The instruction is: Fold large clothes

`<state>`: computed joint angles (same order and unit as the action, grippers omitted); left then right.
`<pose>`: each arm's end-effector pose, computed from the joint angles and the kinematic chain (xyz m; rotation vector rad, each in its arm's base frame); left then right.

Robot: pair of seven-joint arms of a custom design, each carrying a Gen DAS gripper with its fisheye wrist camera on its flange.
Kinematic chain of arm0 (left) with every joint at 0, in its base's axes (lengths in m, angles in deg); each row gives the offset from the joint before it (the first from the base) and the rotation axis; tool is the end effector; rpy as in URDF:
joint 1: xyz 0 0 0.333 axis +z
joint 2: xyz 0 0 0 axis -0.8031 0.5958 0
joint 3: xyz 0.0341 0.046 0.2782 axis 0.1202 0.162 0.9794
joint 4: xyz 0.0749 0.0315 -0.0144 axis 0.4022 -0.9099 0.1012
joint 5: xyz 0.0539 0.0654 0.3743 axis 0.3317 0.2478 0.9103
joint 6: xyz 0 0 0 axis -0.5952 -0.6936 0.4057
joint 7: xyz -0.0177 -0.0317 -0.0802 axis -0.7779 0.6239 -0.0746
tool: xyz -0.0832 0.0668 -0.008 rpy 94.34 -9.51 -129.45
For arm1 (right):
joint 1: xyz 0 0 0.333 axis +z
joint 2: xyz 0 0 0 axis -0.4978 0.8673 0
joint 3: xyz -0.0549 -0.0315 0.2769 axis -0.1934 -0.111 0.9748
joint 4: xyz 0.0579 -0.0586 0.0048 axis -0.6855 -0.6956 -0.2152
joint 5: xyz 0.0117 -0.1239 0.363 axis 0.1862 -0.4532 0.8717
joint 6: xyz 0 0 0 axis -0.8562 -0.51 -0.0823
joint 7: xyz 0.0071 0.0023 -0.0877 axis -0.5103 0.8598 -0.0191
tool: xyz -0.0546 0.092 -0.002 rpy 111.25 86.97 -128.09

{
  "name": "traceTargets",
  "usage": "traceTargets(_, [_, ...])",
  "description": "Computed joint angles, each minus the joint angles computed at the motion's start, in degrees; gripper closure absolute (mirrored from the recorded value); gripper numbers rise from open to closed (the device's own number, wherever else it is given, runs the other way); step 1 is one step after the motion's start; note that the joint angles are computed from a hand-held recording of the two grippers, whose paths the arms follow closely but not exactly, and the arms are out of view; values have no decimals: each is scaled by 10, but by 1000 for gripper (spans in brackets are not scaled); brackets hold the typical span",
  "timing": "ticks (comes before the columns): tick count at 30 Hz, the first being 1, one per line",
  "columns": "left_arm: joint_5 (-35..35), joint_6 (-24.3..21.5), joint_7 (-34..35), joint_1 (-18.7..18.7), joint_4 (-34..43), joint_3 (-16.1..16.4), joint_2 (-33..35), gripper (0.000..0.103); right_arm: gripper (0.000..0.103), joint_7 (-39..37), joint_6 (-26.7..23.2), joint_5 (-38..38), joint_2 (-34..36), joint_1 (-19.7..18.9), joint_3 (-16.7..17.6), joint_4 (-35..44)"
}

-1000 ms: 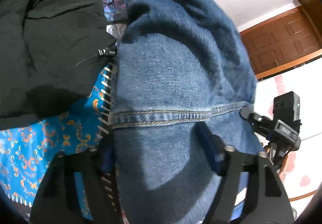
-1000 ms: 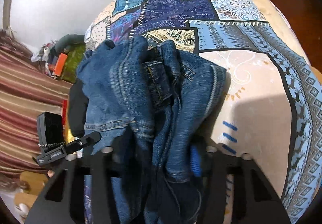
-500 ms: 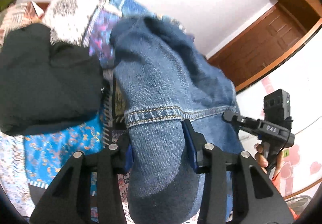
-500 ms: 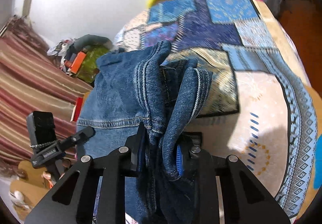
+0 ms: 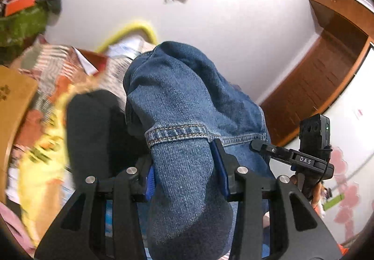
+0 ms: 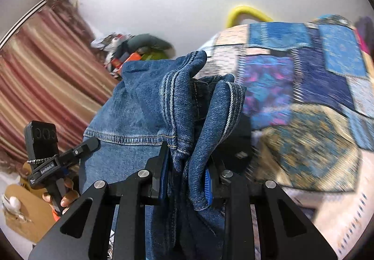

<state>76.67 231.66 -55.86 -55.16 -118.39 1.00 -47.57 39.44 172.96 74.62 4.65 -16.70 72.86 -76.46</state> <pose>0.3546 -0.2755 0.6231 -2.1224 1.2726 -1.2125 0.5198 0.1573 0.6013 -1.9231 0.9621 0.3245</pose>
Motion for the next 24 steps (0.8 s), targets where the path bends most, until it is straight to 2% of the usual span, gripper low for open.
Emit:
traceTargets(5, [6,-6,16,16,-58,28,-53,61,81,-25,41,15,48,24,31,33])
traceTargets(7, [6,1,17,28,-80,27,-58,61,81,-21,55,9,75,30,44,50])
traceTargets(10, [8,21,13,52,-110,24,-35,61,81,-7,82,-17,130,36,65,84])
traceTargets(12, [6,28,14,60,-128,27,-12,61,80,-1,123,-48,163,43,81,91])
traceTargets(14, [-4,33,-11,72,-151,28,21,61,80,46,142,-97,203,46,90,105])
traceTargets(18, [-14,144,-46,77,-221,36,13,45,74,85,124,-110,250,21,109,127])
traceTargets(19, [-21,148,-44,77,-225,35,11,45,72,88,116,-108,251,14,113,130])
traceTargets(21, [-19,118,-45,92,-214,12,4,44,68,102,103,-121,247,8,116,137])
traceTargets(24, [0,32,-48,96,-175,-10,-3,44,68,109,134,-162,204,13,112,100])
